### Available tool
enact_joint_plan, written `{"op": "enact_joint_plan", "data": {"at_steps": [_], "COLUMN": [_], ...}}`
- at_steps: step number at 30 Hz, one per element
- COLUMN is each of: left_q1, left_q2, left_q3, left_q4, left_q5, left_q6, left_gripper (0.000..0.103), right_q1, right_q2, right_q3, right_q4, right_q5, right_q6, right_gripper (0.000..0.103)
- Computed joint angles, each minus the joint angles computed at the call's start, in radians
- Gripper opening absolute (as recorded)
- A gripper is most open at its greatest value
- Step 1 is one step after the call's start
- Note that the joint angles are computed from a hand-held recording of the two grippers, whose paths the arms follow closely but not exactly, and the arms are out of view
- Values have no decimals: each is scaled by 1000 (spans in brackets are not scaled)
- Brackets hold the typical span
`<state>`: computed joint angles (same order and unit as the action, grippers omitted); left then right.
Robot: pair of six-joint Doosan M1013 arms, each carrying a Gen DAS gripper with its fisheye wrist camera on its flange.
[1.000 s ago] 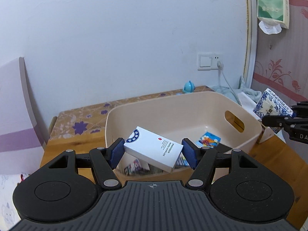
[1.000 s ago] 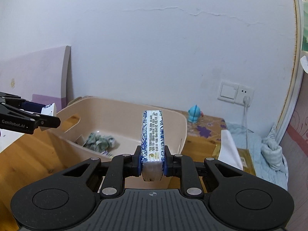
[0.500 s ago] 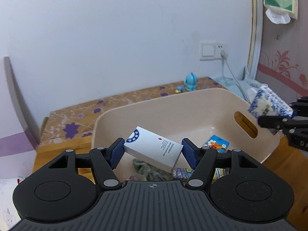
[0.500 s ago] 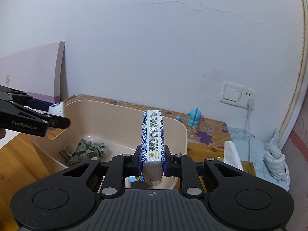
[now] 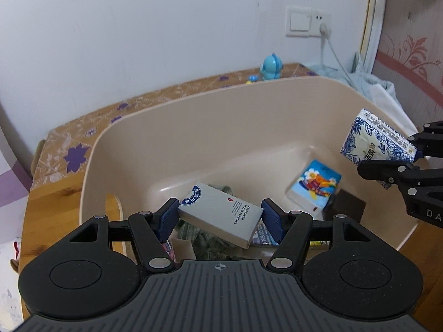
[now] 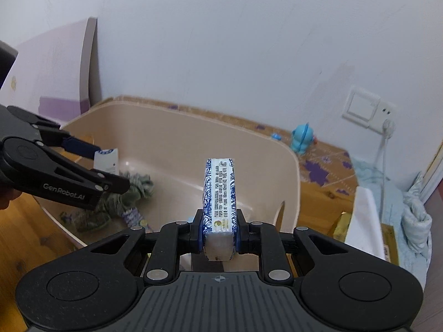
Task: Organize objects
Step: 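Lift both boxes over the beige bin and open both tools to drop them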
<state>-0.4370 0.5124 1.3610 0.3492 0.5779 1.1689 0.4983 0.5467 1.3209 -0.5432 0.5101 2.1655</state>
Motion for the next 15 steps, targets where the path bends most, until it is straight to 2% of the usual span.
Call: {"op": "enact_joint_plan", "data": {"at_steps": [5, 9, 12, 13, 15], "left_q1": [1, -1, -1, -3, -6], "left_q2": [10, 10, 2, 0, -6], "left_q3": [-15, -16, -4, -2, 4], "left_q4": [-20, -10, -7, 6, 34], "left_q5": [39, 52, 30, 27, 17], "left_q6": [23, 16, -8, -24, -54], "left_gripper": [67, 67, 68, 70, 77], "right_q1": [-9, -3, -1, -1, 4], "right_q2": [12, 24, 24, 22, 20], "right_q3": [-20, -36, -39, -35, -32], "right_q4": [95, 74, 76, 67, 10], "right_q5": [28, 63, 69, 64, 62], "right_q6": [-77, -67, -72, -65, -23], "right_gripper": [19, 20, 21, 33, 36]}}
